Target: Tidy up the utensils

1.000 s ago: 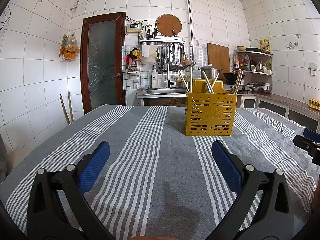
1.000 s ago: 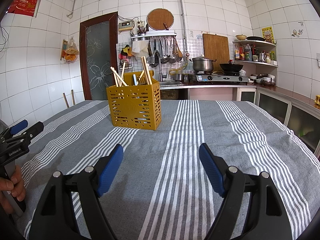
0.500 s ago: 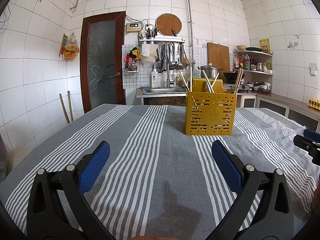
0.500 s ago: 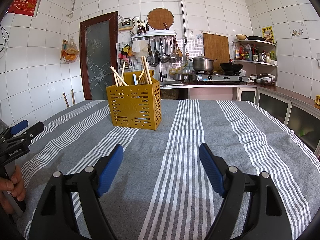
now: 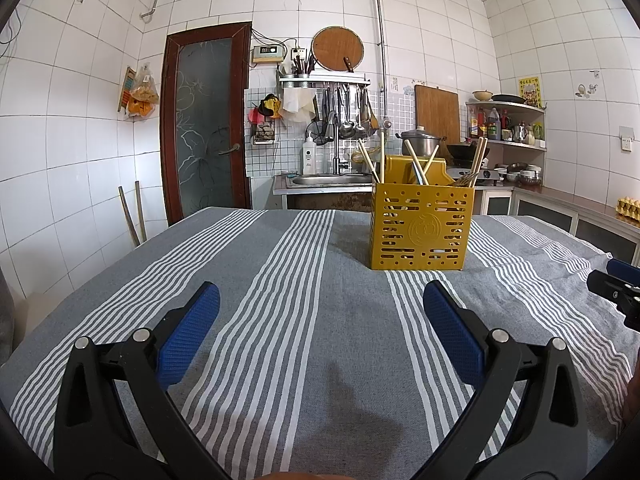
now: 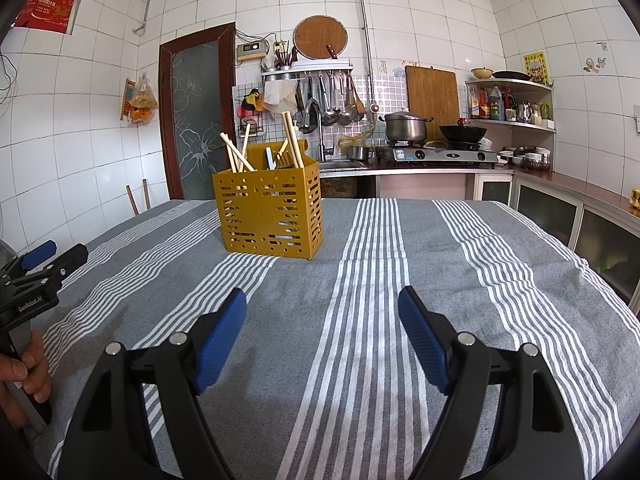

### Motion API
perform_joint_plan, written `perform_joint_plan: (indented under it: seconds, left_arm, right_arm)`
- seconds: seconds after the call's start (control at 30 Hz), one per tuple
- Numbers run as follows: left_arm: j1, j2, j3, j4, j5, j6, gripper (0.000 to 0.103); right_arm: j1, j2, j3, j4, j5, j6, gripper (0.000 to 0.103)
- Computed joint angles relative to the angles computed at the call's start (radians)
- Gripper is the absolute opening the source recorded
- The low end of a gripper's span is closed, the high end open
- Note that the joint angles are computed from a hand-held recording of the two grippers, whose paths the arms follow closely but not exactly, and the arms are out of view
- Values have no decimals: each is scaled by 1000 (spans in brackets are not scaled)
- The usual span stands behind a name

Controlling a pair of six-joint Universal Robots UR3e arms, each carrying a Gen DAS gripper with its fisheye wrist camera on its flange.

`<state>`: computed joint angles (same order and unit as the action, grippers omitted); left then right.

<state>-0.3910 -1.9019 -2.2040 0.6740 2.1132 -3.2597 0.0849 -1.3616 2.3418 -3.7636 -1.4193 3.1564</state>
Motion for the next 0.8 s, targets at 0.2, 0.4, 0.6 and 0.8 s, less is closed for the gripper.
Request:
perform_joint_plan:
  seconds: [0.2, 0.4, 0.6, 0.8]
  left_arm:
    - [1, 1, 0, 0, 1, 0, 98]
    - [-3, -2, 3, -2, 5, -2, 98]
    - [-2, -1, 3, -1, 3, -2, 98]
    - [-5, -2, 8, -7, 7, -5, 98]
  right_arm:
    - [0, 0, 0, 0, 0, 1, 77]
    - [0, -1, 0, 1, 1, 1, 78]
    - [0, 0, 1, -1, 0, 2, 78]
    - [-1, -1, 0, 1, 1, 1, 78]
